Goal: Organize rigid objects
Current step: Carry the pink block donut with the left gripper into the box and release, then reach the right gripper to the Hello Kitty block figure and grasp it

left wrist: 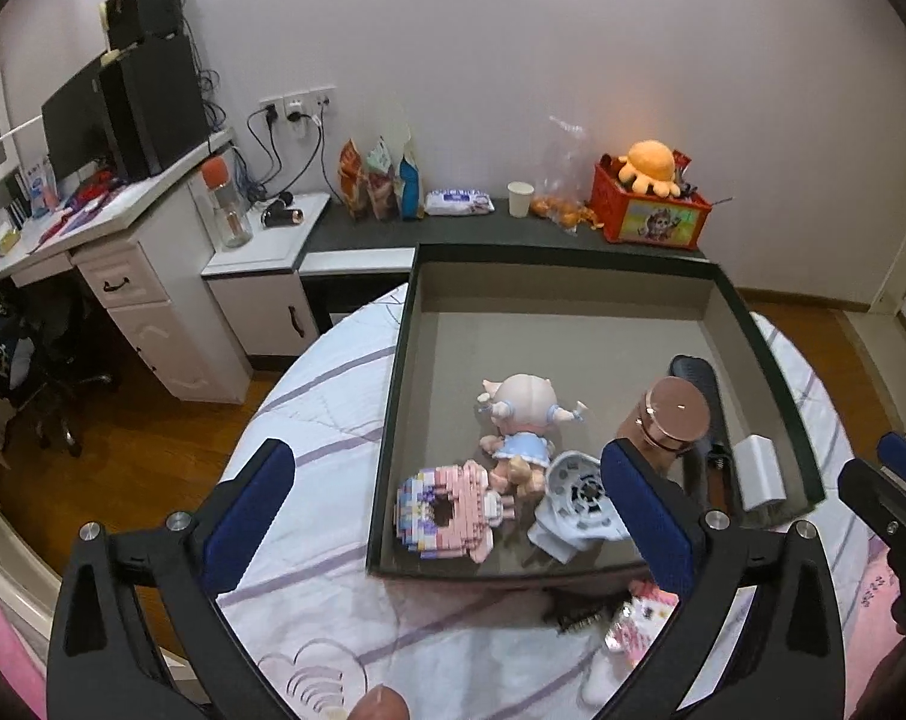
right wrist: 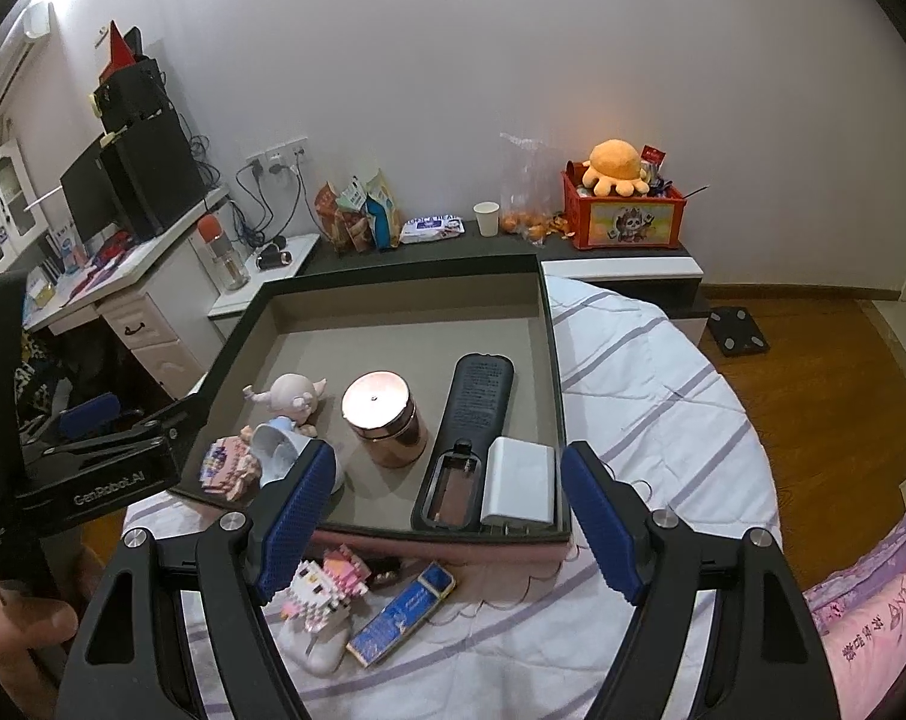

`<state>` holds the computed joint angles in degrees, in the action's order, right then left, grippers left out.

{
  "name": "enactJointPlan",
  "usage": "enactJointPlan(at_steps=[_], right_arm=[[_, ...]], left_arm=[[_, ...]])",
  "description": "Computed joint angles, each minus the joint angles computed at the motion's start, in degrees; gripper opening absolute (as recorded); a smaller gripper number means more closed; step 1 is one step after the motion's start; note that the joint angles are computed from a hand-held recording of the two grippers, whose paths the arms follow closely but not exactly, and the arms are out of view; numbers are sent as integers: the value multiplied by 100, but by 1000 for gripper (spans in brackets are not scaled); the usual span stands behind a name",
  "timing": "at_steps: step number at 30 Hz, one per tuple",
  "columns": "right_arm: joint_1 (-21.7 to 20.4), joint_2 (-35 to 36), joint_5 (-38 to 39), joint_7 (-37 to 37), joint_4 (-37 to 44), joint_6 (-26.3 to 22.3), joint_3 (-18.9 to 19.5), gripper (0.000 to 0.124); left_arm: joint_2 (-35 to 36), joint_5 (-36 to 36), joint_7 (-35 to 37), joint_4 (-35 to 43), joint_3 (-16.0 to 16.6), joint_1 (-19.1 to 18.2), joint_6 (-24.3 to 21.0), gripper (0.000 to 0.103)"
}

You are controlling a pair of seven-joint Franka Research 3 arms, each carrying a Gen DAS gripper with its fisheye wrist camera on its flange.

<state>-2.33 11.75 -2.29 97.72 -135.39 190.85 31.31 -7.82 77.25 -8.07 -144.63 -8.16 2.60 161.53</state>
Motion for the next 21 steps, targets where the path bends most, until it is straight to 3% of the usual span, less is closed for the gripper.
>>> enactJointPlan(at_steps=[6,12,15,16,17,21], right_arm=[[-944,-350,-732,735,-473,210,749,79],[-1985,-642,-2206,2125,-851,397,1387,85],[-2118,-743,-2744,2618,-947,436,1390,85],[-2202,-753,-3013,2840,-954,413,1421,89],[-2343,-736,-3367,3117,-936,378,1496,102],[-2523,-691,-4197,3762,-967,381,1539,103]], left_arm=[[-676,-64,-251,-536,-150,-46,-82,103],[-1144,-238,-415,-987,-366,-82,-94,103],[-1308,-418,-384,-1169,-475,-135,-152,103],[-1369,-469,-390,-1238,-514,-154,-168,103],[-1405,-497,-395,-1281,-541,-153,-174,103],[-1532,-685,-372,-1446,-625,-180,-194,103]])
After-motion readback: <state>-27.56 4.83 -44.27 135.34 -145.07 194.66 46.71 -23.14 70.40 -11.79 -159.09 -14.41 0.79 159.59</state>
